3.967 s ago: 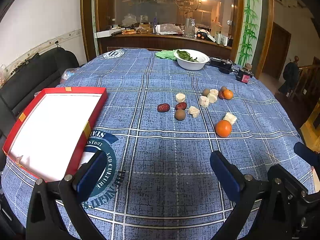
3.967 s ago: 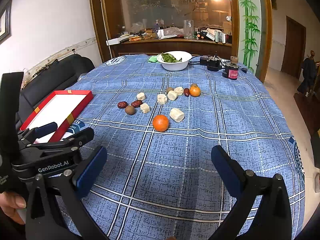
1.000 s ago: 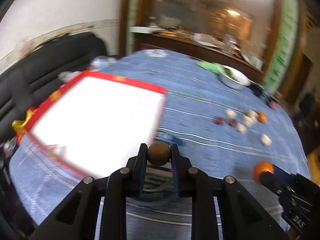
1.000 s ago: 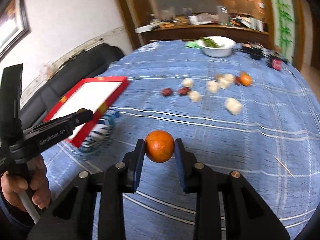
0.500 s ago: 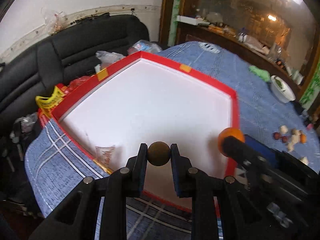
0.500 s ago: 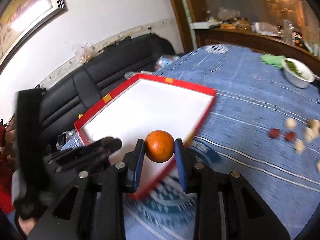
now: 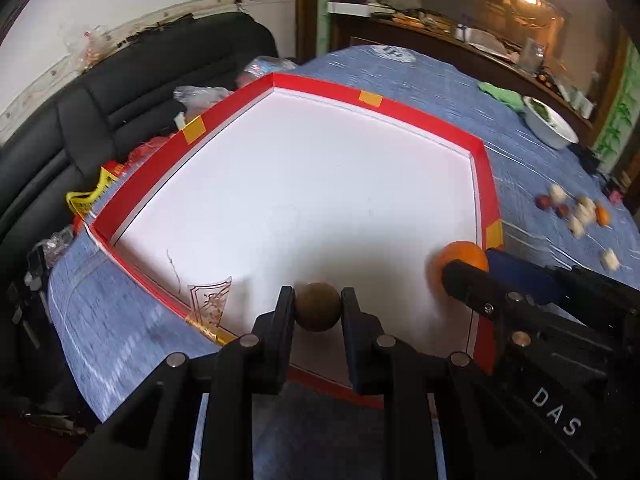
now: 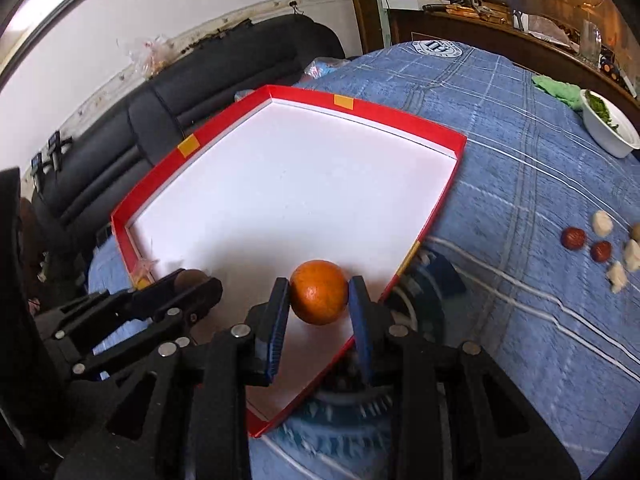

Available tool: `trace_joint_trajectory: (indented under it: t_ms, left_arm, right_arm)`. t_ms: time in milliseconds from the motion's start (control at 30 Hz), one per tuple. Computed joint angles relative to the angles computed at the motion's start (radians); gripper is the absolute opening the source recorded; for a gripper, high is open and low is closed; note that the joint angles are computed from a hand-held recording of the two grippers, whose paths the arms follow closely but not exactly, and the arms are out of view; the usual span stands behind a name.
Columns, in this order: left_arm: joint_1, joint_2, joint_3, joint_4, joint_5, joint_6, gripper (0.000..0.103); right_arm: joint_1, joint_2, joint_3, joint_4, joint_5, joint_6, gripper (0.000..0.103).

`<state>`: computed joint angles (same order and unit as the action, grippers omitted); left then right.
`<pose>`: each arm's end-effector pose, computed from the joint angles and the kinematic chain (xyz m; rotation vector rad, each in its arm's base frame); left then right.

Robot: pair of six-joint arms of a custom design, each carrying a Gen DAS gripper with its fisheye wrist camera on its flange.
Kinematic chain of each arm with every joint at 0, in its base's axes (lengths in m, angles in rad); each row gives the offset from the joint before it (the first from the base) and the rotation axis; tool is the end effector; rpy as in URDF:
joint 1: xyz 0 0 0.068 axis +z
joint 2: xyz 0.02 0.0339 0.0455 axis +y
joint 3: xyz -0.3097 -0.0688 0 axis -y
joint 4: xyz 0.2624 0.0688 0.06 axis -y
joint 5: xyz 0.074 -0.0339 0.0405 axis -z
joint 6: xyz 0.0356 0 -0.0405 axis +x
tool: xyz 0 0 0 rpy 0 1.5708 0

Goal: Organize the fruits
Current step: 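Carry the orange and brown fruit with both tools over the red-rimmed tray, then open both tools to drop the orange and brown fruit into the tray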

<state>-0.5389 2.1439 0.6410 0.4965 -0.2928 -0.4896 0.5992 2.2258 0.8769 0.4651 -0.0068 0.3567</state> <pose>0.2828 -0.1572 0.0247 -0.0454 2.5131 -0.0357 0.3256 0.2227 0.0316 -0.3057 2.4837 0.4192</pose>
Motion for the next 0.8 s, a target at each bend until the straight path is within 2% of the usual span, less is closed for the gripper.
trace_joint_trajectory:
  t_ms: [133, 233, 333, 400, 433, 467, 533, 600, 633, 800]
  left_arm:
    - [-0.057, 0.000, -0.023, 0.025, -0.041, -0.027, 0.022]
    - [-0.043, -0.004, -0.012, 0.007, -0.030, -0.040, 0.022]
    - [-0.054, -0.016, -0.031, 0.030, -0.094, -0.069, 0.024]
    - [-0.059, -0.029, -0.050, 0.055, -0.108, -0.095, 0.039]
    - [-0.062, -0.043, -0.065, 0.070, -0.134, -0.122, 0.054]
    - [-0.066, -0.052, -0.078, 0.096, -0.151, -0.139, 0.067]
    - [-0.082, -0.068, -0.095, 0.138, -0.179, -0.160, 0.082]
    - [-0.108, -0.082, -0.098, 0.163, -0.187, -0.152, 0.082]
    - [-0.122, -0.086, -0.092, 0.165, -0.192, -0.141, 0.082]
    - [-0.217, -0.079, -0.016, 0.132, -0.172, -0.074, 0.082]
  right_arm:
    - [-0.001, -0.046, -0.089, 0.025, 0.007, -0.008, 0.033]
    - [-0.009, -0.057, -0.127, 0.061, -0.003, 0.006, 0.033]
    - [-0.005, -0.053, -0.121, 0.070, -0.005, 0.012, 0.033]
    - [-0.006, -0.052, -0.128, 0.092, -0.010, 0.021, 0.034]
    - [-0.009, -0.051, -0.133, 0.101, -0.015, 0.024, 0.036]
    - [-0.014, -0.058, -0.155, 0.137, -0.022, 0.034, 0.043]
    - [-0.025, -0.086, -0.214, 0.207, -0.012, 0.056, 0.049]
    - [-0.049, -0.121, -0.281, 0.283, -0.022, 0.075, 0.067]
    - [-0.067, -0.138, -0.326, 0.343, -0.029, 0.078, 0.069]
    - [-0.186, -0.224, -0.549, 0.552, 0.019, 0.054, 0.073]
